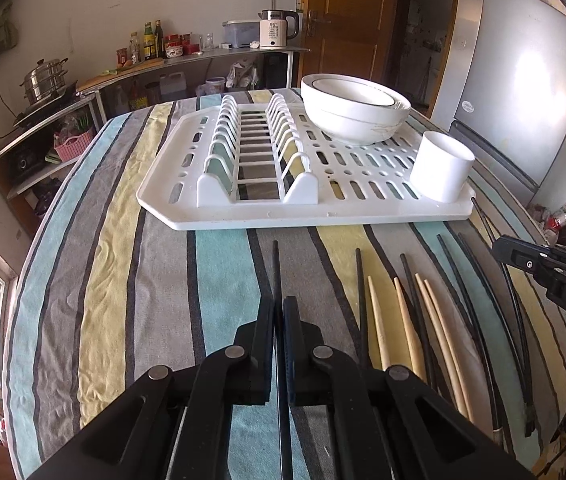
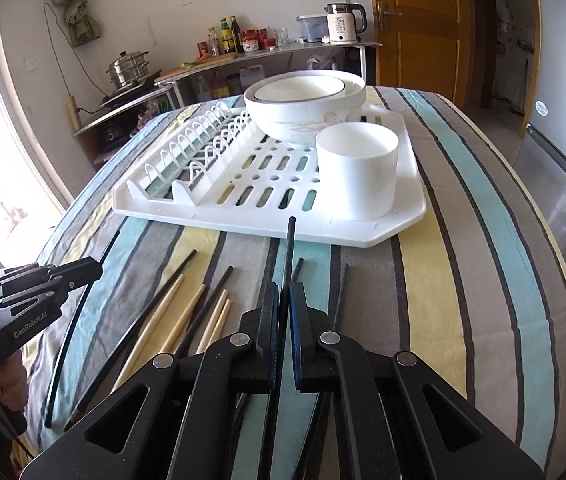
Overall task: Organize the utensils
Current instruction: 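Lift both held black chopsticks and carry them toward the white cup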
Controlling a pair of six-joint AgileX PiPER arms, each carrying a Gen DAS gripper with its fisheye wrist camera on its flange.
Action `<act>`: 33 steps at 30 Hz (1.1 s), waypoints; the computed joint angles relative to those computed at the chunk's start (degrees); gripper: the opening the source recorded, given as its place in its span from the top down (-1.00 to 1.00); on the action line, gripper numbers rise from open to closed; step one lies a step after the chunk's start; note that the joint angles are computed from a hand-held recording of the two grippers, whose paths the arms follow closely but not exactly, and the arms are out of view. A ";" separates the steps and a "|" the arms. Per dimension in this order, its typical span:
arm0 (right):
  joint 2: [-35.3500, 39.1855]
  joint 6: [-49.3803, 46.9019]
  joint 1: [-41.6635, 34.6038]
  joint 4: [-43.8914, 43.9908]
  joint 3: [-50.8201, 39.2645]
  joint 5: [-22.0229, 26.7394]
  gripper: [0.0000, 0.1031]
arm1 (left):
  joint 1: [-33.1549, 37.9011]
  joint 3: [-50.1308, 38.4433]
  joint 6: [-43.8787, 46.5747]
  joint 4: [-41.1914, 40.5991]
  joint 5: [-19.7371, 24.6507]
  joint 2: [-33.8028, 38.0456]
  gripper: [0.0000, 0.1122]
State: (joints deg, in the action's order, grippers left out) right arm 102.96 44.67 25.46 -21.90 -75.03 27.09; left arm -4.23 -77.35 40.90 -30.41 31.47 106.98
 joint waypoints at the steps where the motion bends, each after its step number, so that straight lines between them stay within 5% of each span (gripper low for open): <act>1: -1.04 0.32 0.11 -0.46 0.53 -0.36 0.90 | 0.26 0.20 0.81 -0.84 0.29 -0.97 0.92; 18: -17.06 20.42 5.63 -21.39 8.26 -1.39 0.91 | 7.41 4.28 14.92 -17.44 6.78 -16.60 0.92; 33: -22.39 27.68 9.70 -29.82 12.13 0.27 0.91 | 10.06 8.19 17.90 -21.00 8.88 -22.60 0.92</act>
State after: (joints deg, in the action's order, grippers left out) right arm 80.58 72.35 35.16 -51.72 -62.90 27.37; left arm 5.83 -69.16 58.80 -51.42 40.36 84.38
